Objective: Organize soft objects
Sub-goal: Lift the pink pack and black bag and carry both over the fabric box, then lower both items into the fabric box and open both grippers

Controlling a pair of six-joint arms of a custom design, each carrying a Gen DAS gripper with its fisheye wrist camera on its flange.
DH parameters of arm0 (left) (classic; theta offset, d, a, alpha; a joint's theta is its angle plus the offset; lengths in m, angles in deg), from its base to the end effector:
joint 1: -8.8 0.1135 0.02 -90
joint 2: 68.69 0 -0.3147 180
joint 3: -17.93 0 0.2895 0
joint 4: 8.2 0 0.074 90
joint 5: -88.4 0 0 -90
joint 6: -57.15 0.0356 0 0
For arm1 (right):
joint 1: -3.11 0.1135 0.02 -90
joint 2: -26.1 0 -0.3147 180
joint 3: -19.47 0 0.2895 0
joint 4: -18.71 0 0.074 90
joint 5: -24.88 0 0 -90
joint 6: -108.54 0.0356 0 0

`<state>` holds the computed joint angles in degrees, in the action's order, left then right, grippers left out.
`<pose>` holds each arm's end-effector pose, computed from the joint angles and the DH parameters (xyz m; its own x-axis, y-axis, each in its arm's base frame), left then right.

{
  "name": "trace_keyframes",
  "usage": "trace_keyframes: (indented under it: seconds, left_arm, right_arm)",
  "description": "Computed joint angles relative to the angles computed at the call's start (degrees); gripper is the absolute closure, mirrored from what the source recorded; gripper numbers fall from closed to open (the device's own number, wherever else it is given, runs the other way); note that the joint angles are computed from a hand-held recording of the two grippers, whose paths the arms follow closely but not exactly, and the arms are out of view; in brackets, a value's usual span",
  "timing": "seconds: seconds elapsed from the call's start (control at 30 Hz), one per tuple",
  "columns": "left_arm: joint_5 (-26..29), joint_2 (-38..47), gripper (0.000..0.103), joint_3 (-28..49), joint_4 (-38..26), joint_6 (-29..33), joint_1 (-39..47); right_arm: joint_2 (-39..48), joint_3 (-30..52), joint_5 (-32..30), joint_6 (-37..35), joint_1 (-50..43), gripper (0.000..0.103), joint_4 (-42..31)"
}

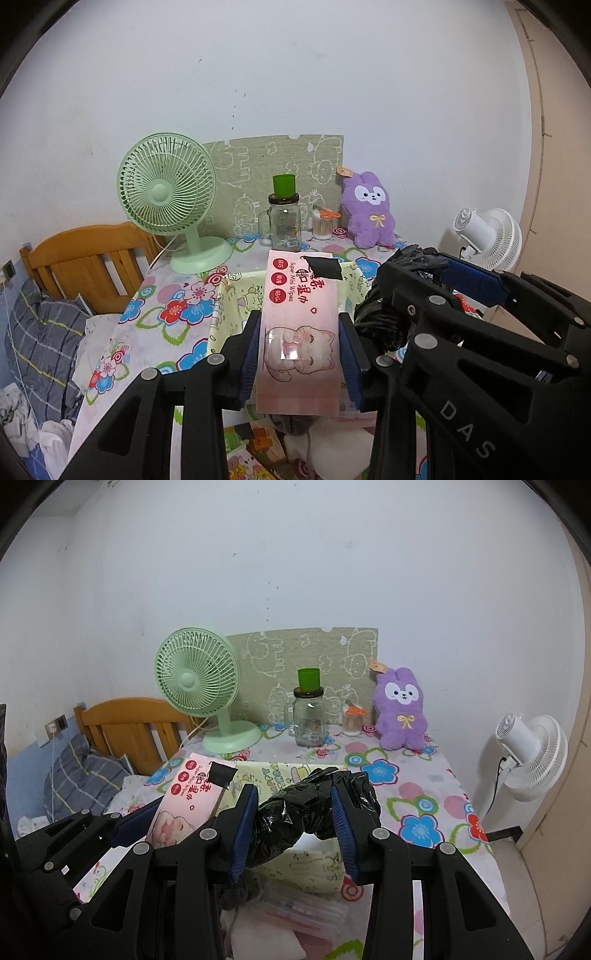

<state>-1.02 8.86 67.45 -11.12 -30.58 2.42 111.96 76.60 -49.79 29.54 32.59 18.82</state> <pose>0.2998 -0.0339 0.2284 -0.5060 0.0964 -0.8571 0.1399 0.9897 0.0288 0.3060 0.1622 0.2363 -0.4613 -0.0494 -0.8859 -0.1880 0.9812 0.0432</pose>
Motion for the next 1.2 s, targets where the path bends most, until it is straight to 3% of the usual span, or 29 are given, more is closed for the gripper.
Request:
trace_keyframes:
  seconds: [0.7, 1.1, 1.2]
  left_arm:
    - [4.7, 14.13, 0.063, 10.13, 0.73, -0.56, 3.85]
    - [3.59, 24.62, 0.062, 17.47, -1.45, 0.3, 4.63]
    - [3.73, 27.08, 0.062, 19.29, -2.43, 0.31, 5.06]
  right_arm:
    - [12.41, 9.64, -2.82, 0.3, -3.18, 0.059, 2.04]
    - [23.4, 18.5, -5.69, 0.46, -4.99, 0.059, 0.96]
    - [25.58, 20.43, -7.45, 0.97, -5.53, 0.067, -0.15]
